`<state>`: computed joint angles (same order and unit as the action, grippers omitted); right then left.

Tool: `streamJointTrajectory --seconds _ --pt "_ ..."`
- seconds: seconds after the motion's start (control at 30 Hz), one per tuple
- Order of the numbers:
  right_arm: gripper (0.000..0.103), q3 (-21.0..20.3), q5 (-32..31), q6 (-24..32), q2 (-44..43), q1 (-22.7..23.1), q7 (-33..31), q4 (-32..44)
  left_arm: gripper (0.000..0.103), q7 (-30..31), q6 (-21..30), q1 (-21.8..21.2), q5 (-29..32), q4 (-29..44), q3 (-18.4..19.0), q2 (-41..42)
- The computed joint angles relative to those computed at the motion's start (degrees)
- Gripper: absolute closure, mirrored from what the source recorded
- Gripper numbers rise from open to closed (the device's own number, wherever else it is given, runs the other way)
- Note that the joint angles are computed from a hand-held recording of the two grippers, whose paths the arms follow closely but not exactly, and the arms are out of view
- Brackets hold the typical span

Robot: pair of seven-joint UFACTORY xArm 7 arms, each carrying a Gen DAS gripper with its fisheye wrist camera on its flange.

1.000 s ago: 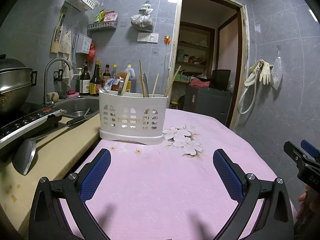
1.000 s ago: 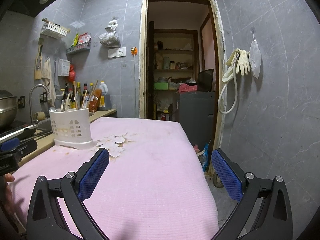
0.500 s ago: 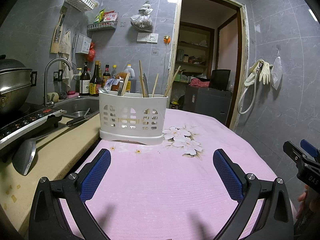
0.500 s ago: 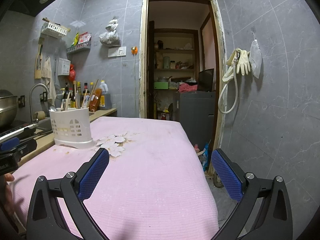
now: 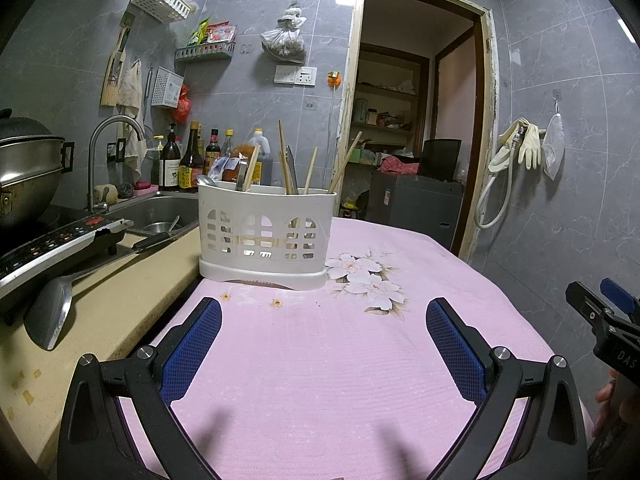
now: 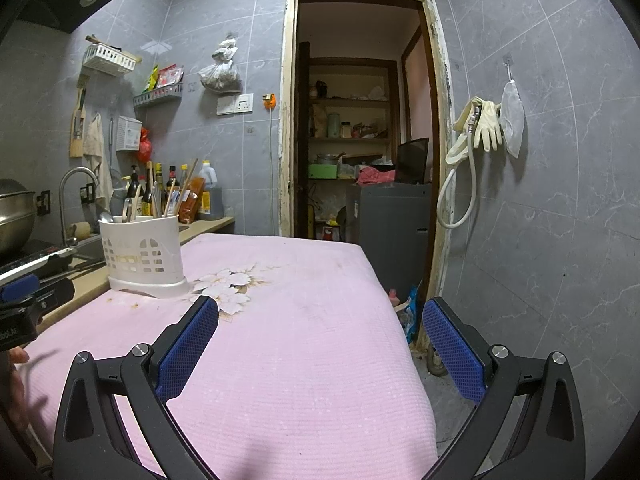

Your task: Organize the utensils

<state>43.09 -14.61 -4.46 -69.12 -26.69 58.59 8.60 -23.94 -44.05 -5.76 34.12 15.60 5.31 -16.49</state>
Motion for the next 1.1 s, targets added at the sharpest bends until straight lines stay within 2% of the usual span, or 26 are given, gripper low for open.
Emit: streamJointTrajectory --seconds 0.77,0.93,1.1 --pt "0.000 -0.06 -0.18 0.27 0.30 0.00 0.13 0.33 0.003 -1.64 -0.02 0.73 3.38 0.94 1.00 0.91" --pt "0.000 -0.19 -0.25 0.24 0.35 0.00 0.06 0.34 0.003 -1.70 0.56 0.99 2.84 0.95 0.65 1.01" --pt "0.000 -0.19 -0.23 0.35 0.41 0.11 0.03 0.36 0.003 0.39 0.53 1.31 -0.43 0.31 -0.42 0.81"
